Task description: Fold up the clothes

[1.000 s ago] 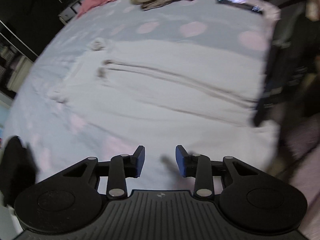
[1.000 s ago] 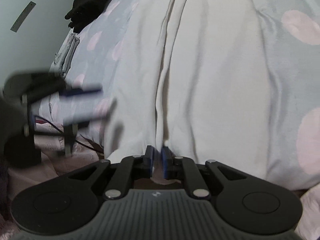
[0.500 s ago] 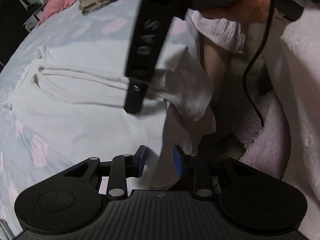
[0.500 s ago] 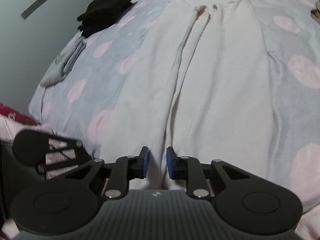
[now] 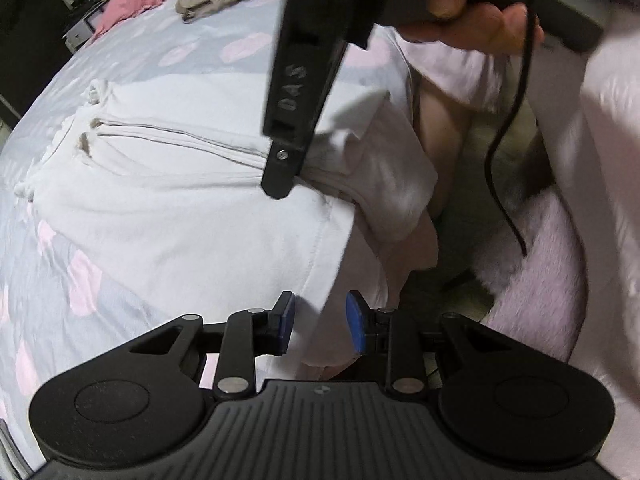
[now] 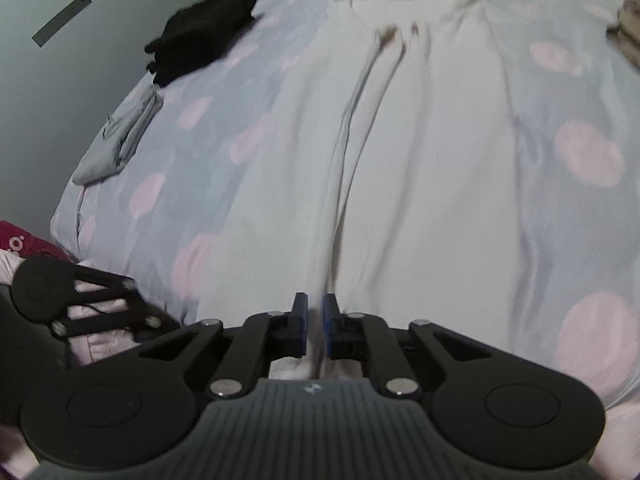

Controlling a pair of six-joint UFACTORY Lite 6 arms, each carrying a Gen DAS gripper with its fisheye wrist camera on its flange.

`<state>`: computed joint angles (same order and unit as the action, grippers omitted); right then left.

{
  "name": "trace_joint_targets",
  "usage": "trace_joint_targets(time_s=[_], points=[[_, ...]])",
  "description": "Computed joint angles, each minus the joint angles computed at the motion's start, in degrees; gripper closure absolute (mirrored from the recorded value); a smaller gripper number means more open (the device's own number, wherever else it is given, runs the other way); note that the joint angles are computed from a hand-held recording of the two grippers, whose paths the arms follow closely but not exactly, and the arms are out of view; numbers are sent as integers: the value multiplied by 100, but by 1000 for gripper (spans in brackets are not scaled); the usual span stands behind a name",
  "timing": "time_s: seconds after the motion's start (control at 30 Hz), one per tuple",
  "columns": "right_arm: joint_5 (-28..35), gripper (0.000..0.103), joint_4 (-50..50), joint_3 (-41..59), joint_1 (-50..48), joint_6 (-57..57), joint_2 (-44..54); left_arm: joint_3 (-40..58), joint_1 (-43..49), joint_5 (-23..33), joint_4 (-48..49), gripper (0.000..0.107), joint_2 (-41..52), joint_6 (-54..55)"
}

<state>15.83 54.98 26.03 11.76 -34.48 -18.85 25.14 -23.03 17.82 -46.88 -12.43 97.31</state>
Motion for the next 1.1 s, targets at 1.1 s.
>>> trace_joint_targets(time_s=[1.1], points=[[-201, 98, 4448, 3847, -641, -4138, 4434, 4183, 1248, 254, 829, 81, 3613, -3595]])
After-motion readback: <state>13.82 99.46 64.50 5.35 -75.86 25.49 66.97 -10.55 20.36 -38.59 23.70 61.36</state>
